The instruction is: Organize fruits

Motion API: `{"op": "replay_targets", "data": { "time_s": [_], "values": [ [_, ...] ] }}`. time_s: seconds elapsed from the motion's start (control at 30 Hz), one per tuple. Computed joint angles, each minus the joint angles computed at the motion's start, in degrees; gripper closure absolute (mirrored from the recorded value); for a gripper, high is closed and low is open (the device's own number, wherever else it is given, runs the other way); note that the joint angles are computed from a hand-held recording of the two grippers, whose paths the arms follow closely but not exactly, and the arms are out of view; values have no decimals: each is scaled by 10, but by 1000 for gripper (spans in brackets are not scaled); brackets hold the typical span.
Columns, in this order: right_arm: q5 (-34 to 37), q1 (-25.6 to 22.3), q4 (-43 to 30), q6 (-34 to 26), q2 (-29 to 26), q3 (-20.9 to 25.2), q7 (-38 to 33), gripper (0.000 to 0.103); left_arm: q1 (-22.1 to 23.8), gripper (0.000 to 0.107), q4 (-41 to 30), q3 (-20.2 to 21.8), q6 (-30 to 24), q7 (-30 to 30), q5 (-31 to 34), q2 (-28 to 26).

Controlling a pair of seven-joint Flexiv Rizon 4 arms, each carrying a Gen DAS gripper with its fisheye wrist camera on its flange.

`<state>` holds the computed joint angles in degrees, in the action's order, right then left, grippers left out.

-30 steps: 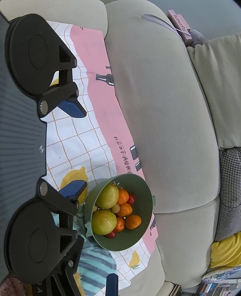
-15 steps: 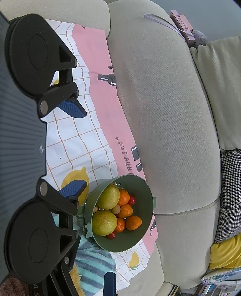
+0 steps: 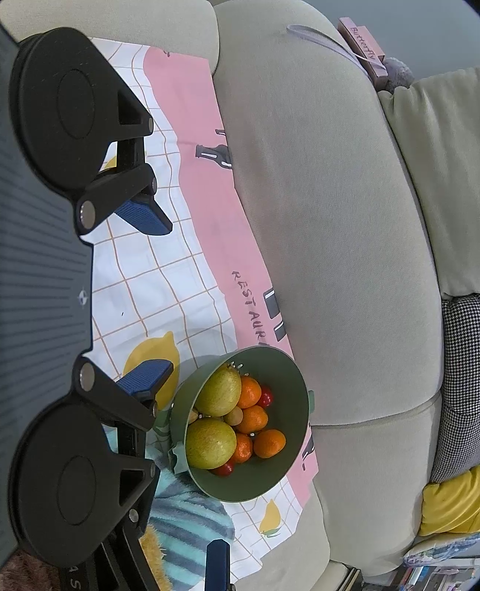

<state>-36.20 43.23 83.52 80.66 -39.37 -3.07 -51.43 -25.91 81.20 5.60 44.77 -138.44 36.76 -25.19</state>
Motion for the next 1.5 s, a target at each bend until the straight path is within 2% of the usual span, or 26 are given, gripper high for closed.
{"op": "replay_targets", "data": {
  "time_s": [0.73,0.97,1.5],
  "values": [
    [12,-4,-10,-27,-4,17,-11,4,4,17,1,-2,2,6,-10,-2],
    [12,-4,-12,-30,-5,17,-12,4,7,17,8,-3,18,12,-19,0],
    [9,-3,-10,-29,-4,14,-12,4,2,17,6,1,14,7,-13,2]
  ]
}}
